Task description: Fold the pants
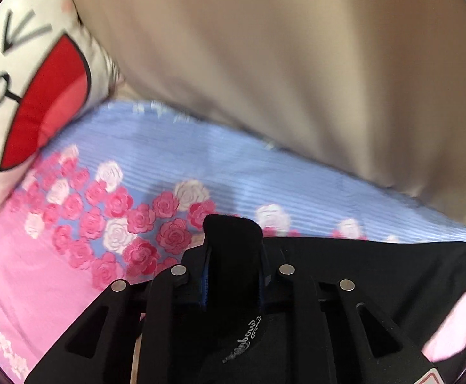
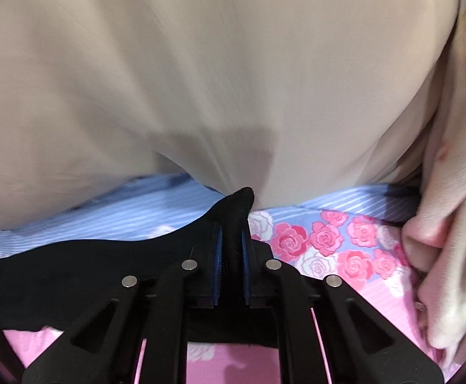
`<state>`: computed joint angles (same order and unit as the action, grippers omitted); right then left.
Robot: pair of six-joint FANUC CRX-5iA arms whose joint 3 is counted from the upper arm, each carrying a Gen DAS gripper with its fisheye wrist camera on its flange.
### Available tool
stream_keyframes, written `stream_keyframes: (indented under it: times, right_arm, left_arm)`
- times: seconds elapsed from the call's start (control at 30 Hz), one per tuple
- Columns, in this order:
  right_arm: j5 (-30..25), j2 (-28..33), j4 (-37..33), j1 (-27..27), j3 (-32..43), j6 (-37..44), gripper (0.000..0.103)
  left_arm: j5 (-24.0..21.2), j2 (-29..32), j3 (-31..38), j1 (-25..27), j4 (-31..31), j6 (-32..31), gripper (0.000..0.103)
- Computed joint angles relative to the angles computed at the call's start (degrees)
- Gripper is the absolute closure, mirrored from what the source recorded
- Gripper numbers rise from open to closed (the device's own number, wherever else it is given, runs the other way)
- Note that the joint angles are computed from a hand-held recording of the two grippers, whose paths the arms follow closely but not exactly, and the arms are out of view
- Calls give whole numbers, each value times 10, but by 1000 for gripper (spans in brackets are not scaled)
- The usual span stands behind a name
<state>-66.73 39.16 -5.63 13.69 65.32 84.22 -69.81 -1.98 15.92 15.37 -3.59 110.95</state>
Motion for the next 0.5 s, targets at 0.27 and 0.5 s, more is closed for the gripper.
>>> stream_keyframes:
  times: [0.27,0.5]
  right_arm:
    - [122,-240,-80,-24,-269,96,94]
    - [172,-417,-135,-65,-461,179,94]
  left_arm:
    - [8,-137,-38,-47,15,-26,85]
    - [-60,-242,-68,-156,-68,0,84]
